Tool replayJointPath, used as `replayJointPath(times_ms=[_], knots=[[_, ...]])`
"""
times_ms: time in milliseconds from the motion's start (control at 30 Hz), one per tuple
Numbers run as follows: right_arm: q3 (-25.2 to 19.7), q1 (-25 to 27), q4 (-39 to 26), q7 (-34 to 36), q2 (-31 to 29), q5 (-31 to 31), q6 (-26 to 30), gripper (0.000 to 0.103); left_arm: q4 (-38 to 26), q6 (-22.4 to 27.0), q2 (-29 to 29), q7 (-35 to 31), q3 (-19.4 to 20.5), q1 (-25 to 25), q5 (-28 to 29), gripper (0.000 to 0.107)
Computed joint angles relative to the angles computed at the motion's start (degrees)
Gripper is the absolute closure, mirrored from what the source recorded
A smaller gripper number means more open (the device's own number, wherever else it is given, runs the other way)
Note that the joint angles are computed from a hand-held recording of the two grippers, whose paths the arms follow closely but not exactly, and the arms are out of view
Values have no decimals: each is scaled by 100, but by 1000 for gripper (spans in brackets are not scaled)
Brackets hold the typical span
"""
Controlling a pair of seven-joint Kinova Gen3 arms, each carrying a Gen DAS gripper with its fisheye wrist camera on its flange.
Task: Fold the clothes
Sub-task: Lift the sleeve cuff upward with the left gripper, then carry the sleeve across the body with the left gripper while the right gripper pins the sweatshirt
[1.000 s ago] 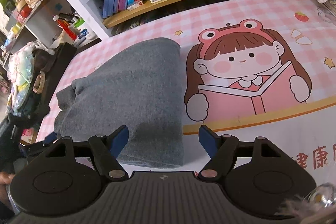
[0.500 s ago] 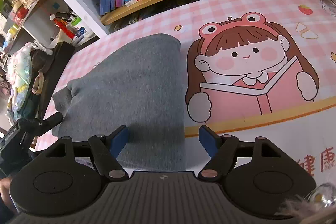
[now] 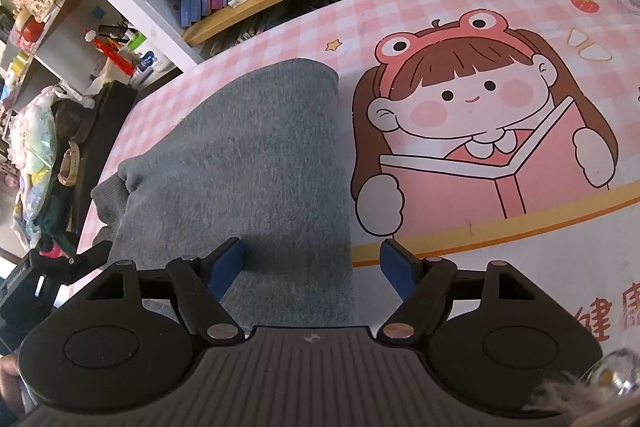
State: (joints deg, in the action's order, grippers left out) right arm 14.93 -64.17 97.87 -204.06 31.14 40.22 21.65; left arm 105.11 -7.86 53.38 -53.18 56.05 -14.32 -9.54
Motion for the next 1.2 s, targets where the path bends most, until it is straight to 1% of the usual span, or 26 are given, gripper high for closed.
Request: replayJointPath(times_ms=[67,100,133,200,267,300,333,367,400,433,467,500,567,600,633,667,733,767,800,833,900,1033,1100,1133,1167,1200], knots=[[-26,46,-10,20,6,-20,-36,29,-56,-67,257,18,200,-81,-68,30],[-32,64,-16,34,10,-35,-55,29,-118,-40,287,11,202,-44,-101,30],[-30,79,-28,52,17,-47,-74,29,-186,-1,304,-6,190,2,-126,30],[-28,124,-65,108,45,-95,-118,29,-366,168,225,-95,33,190,-127,30],[-13,166,-95,166,81,-167,-182,29,-469,230,237,-224,-48,298,-81,31],[-5,192,-108,203,102,-218,-226,29,-492,222,252,-291,-77,335,-59,33],[-5,225,-119,247,122,-287,-276,29,-478,155,282,-362,-88,350,-53,38],[4,244,-128,299,138,-356,-328,29,-468,119,290,-410,-106,360,-51,41],[33,242,-121,360,141,-407,-414,34,-473,132,290,-437,-112,359,-44,45],[66,236,-114,432,144,-466,-497,42,-479,147,289,-465,-117,357,-35,48],[100,201,-147,514,148,-510,-487,54,-482,156,288,-491,-124,355,-20,49],[207,59,-211,614,147,-461,-384,63,-470,136,278,-496,-139,357,20,50],[571,-357,-251,707,153,-141,-287,70,-437,71,242,-476,-186,374,91,51],[693,-473,-208,653,149,-30,-343,71,-439,68,231,-468,-203,382,98,51],[739,-513,-177,634,140,15,-384,71,-460,93,242,-474,-196,382,82,50],[697,-447,-137,574,136,-34,-446,70,-494,142,276,-497,-163,367,53,49],[512,-211,-117,615,153,-306,-484,60,-592,282,279,-558,-164,395,59,44],[449,-119,-116,648,167,-433,-501,51,-653,372,283,-618,-156,404,71,44],[458,-87,-102,670,182,-509,-555,46,-707,448,290,-691,-147,412,100,43],[476,-54,-77,703,196,-587,-639,44,-724,460,312,-765,-129,405,148,43],[495,45,-12,812,220,-772,-885,37,-760,484,357,-905,-96,391,238,42],[448,248,28,981,296,-1213,-1242,36,-825,506,371,-1124,-111,434,430,43],[409,338,100,1055,319,-1425,-1494,38,-806,462,372,-1189,-112,440,511,43],[416,353,139,1089,329,-1522,-1618,41,-793,439,357,-1206,-127,452,546,43],[521,281,202,1112,336,-1599,-1771,51,-776,420,318,-1211,-162,480,582,44],[608,206,226,1163,338,-1654,-1830,57,-760,403,279,-1211,-198,509,611,45]])
